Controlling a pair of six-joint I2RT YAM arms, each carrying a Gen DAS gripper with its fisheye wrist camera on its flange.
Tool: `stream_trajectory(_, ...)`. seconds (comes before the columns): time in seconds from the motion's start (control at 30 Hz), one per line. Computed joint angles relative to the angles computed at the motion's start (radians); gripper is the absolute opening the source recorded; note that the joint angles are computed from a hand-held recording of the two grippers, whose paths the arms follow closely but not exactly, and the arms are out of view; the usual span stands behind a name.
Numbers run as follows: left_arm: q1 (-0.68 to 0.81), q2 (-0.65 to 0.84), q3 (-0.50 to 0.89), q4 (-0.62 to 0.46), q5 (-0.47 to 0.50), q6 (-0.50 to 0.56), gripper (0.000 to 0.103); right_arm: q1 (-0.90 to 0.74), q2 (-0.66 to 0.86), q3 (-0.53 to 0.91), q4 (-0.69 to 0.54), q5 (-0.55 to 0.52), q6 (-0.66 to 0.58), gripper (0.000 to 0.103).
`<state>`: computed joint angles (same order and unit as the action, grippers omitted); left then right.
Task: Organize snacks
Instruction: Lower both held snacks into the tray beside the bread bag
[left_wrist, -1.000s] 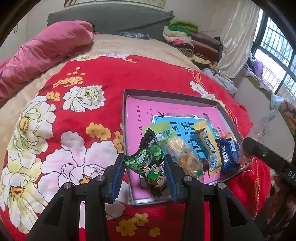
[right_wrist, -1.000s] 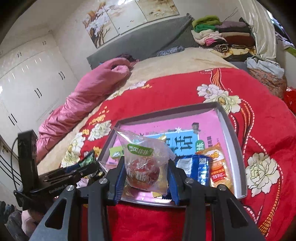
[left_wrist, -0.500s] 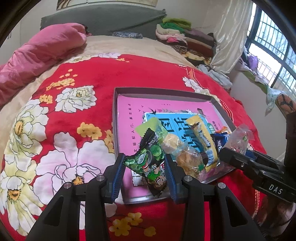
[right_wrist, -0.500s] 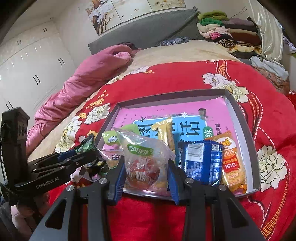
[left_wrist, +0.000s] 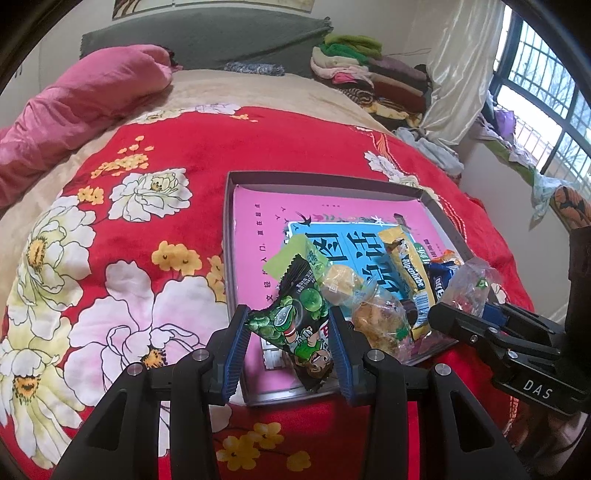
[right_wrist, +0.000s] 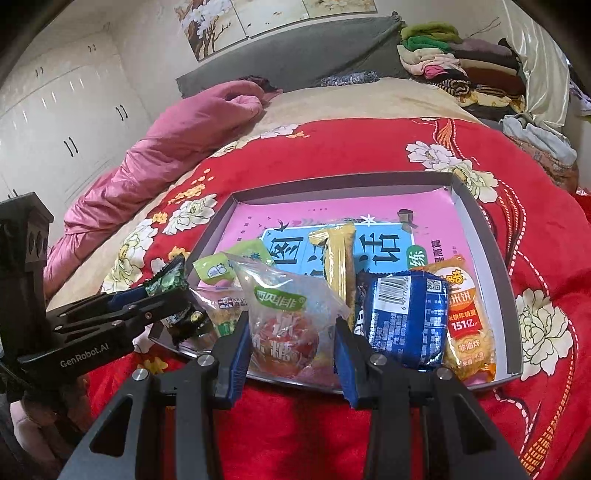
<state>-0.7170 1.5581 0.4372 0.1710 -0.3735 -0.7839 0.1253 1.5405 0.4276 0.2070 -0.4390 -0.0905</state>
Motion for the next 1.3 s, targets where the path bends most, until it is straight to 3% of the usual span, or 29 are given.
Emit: stream_trajectory(1.3,0.013,0.019,-0.006,0.028,0.008,-0.002,0.044,0.006,0.03,0.009,0.021,0.056,0.028,0.042)
